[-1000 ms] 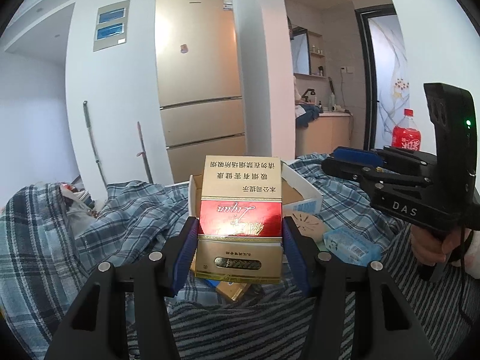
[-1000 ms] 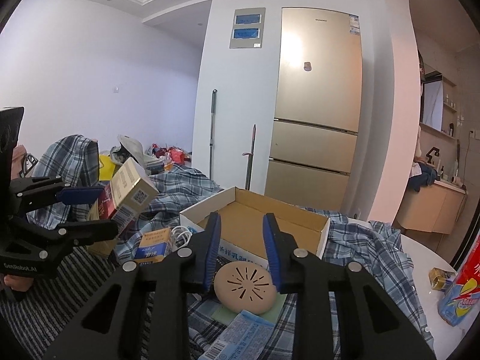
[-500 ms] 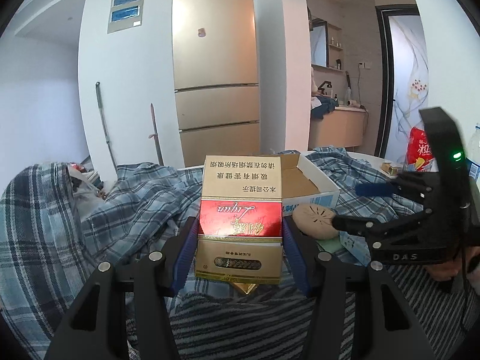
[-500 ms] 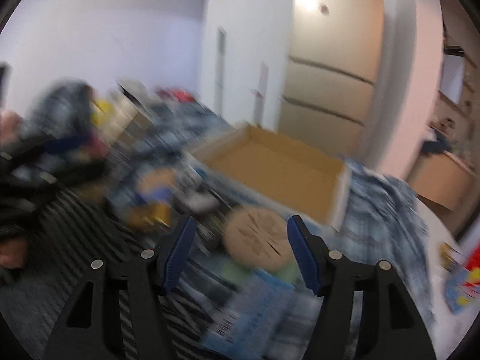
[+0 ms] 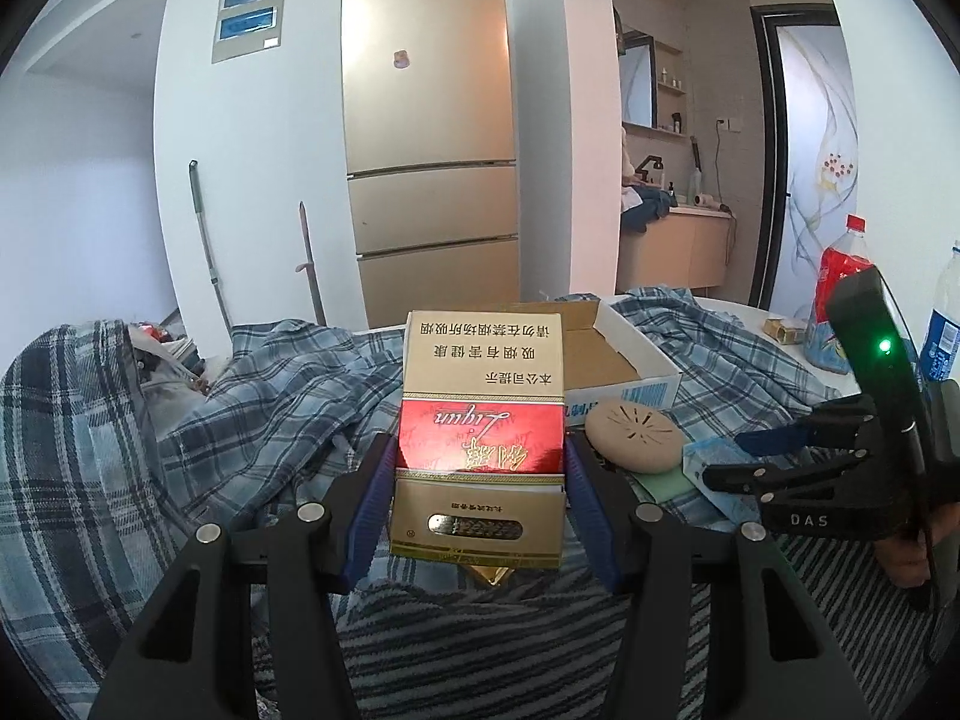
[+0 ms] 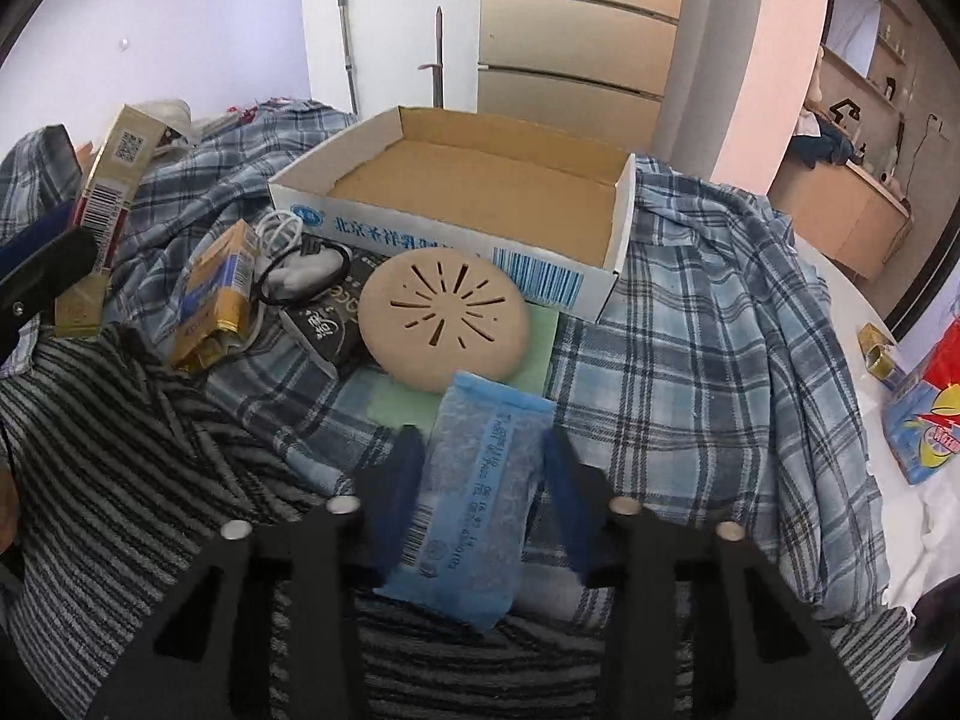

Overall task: Organize soft objects
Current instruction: 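Lower the red pack into the box with the left gripper while the right carries the blue packet over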

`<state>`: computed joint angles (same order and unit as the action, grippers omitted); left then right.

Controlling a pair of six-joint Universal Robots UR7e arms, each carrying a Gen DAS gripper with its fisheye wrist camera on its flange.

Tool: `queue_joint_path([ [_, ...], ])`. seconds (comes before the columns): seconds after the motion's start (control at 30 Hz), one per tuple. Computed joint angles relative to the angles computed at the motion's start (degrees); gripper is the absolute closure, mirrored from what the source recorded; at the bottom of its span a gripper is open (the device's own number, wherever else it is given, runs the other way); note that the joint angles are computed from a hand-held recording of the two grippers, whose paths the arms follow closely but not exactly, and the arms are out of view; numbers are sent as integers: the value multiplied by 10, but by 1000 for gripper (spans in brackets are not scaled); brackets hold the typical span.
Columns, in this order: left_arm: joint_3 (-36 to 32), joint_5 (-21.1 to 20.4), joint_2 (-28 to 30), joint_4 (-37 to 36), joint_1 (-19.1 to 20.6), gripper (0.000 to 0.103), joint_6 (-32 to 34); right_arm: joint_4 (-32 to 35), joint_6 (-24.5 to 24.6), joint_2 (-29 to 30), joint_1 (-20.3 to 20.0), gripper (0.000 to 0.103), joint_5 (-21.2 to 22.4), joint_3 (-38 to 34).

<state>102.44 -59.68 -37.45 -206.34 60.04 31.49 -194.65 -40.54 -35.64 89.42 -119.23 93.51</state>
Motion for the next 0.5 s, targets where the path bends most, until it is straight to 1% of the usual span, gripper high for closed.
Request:
queue_joint_path([
  [0.07,1,-2,1,-3,0,45,5,-24,-2,-5,0,70,18,11],
  [0.1,2,-3,1,-6,0,45,7,-42,-5,-9,-1,70,36,20],
  [0.17,3,-4,2,-11,-1,45,9,-97,-16,-12,-3,70,68,36],
  [0.27,3,-3,3,-9,-1,45,9,-245,-40,-5,-5,70,112,60],
  [0.33,2,-2,3,-9,-1,45,8,-303,-46,-3,-8,70,143,72],
  [0.4,3,-3,2,-9,-1,45,7,-323,-49,-1,-7,70,152,73],
  [0.5,2,-3,2,-8,0,45,8,-319,-55,-1,-6,70,155,73],
])
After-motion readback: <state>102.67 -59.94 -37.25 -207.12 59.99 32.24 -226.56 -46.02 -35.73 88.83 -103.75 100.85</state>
